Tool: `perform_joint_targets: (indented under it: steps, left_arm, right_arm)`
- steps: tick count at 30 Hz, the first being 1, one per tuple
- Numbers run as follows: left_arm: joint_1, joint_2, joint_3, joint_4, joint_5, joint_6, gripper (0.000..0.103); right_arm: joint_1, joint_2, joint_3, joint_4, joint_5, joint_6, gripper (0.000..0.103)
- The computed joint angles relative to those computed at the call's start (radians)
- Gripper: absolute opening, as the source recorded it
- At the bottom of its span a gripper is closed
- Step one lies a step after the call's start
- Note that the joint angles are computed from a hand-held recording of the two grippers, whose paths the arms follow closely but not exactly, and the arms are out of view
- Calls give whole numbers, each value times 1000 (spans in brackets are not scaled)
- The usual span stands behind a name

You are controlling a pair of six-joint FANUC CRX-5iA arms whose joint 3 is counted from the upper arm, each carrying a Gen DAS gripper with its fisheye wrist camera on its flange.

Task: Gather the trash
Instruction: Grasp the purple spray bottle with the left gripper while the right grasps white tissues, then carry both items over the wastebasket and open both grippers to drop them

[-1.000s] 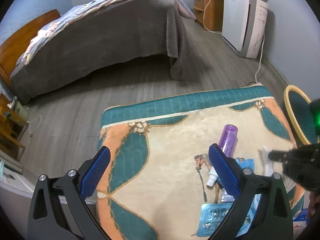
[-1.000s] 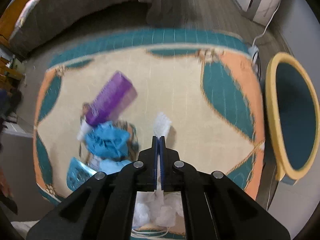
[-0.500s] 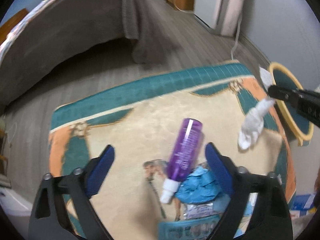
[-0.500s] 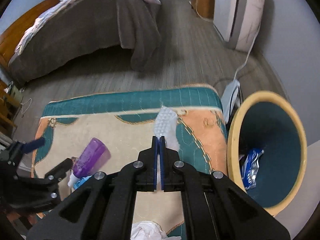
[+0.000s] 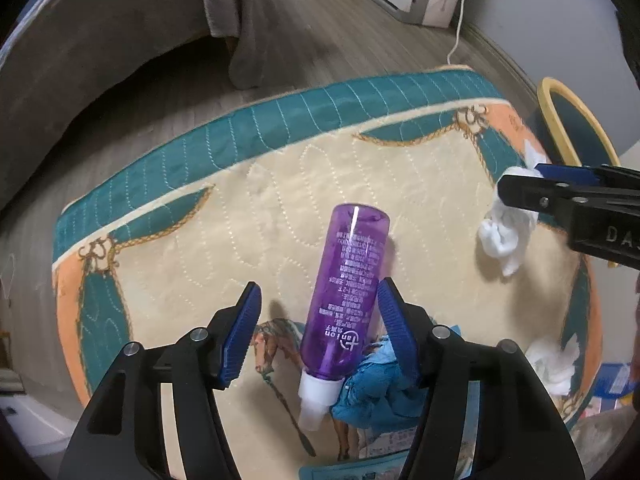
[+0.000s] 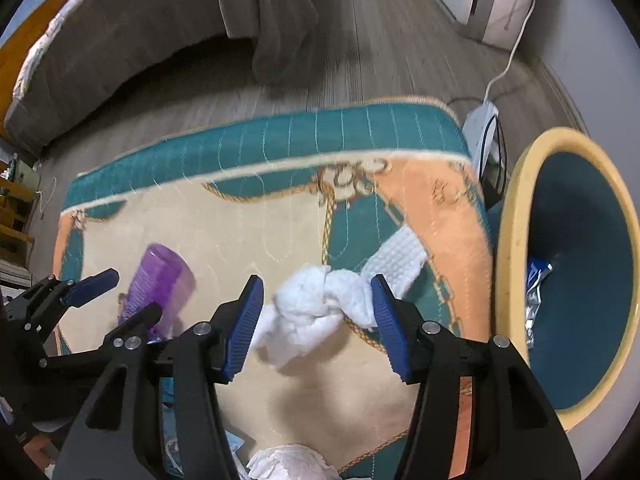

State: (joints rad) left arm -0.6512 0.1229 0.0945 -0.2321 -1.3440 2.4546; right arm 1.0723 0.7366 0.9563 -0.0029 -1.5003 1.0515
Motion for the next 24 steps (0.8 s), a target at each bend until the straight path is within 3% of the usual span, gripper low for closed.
perform_joint_targets:
  steps: [3,6,7,10,24]
  left_arm:
    - [12,4,-15,21,16,-28,54]
    - [14,12,-11,28,13,-38,40]
    - [16,9,-14,32,20,-33,33]
    - [-2,11,6,0,4,12,33]
    - [-202,59,274,-333,-207,128,33]
  right_arm:
    - [2,27,31,-6,-28,5,55]
    - [11,41,44,4,-41,21,54]
    - [14,40,40,7,-39,29,46]
    - [28,29,18,23,-24,49,35]
    - [10,-206,-247,53,210,-27,34]
